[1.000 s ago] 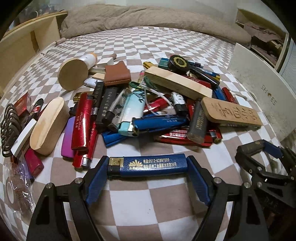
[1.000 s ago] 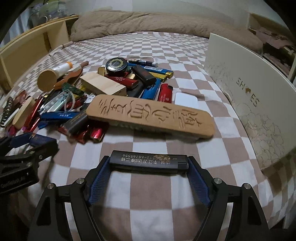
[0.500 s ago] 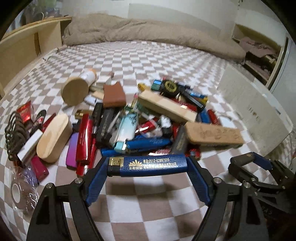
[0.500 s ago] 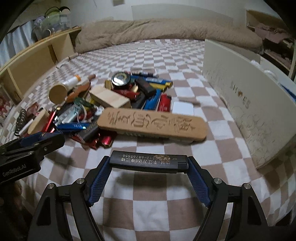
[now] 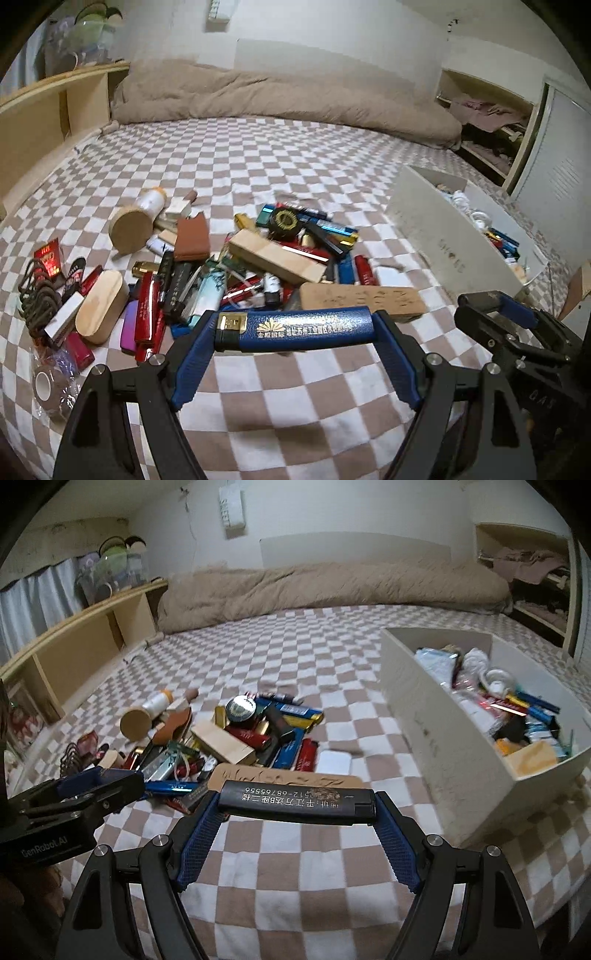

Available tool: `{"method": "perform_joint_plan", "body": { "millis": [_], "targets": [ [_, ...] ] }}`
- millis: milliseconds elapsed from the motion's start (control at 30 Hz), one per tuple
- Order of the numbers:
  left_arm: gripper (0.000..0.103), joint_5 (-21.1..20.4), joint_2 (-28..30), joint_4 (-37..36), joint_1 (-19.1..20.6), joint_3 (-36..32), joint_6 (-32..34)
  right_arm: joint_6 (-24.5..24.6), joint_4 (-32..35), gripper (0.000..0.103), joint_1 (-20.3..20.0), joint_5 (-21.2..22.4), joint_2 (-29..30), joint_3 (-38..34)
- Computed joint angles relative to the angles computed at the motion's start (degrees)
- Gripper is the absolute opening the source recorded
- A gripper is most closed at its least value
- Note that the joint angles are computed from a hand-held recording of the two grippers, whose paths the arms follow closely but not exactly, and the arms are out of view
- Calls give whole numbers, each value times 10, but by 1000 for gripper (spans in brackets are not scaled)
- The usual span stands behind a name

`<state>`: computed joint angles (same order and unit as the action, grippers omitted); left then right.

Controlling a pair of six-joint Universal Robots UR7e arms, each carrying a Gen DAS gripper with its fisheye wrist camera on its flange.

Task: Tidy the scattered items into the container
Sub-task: 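Lift both held lighters and carry them over the white SHOES box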

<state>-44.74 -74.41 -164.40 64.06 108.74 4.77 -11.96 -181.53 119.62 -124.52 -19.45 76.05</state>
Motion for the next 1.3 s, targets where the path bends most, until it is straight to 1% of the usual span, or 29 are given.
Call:
{"method": "perform_joint_plan", "body": {
  "millis": [167,367,667,800,967,1133,1200,1300],
  "targets": [
    [83,12,-2,-14,-30,6,12,-11,-42,81,2,4,-32,39],
    [83,13,-3,-33,-63,14,21,-10,-80,81,2,13,-76,90],
    [83,4,15,-45,-92,12,20,-28,-144,81,-4,10,-122,144],
    [83,-14,25,-50,-98,4,15,-30,-165,81,-11,5,-137,158],
    [83,-26,46,-57,-104,-14,18,-33,-188,82,-22,-4,-156,173],
    [83,-49,72,-52,-106,-38,20,-51,-205,81,-35,-19,-170,176],
    [83,-68,82,-41,-103,-53,14,-53,-202,82,-43,-16,-179,177],
    [83,-75,102,-30,-102,-78,11,-43,-181,82,-58,6,-199,180]
  ]
}}
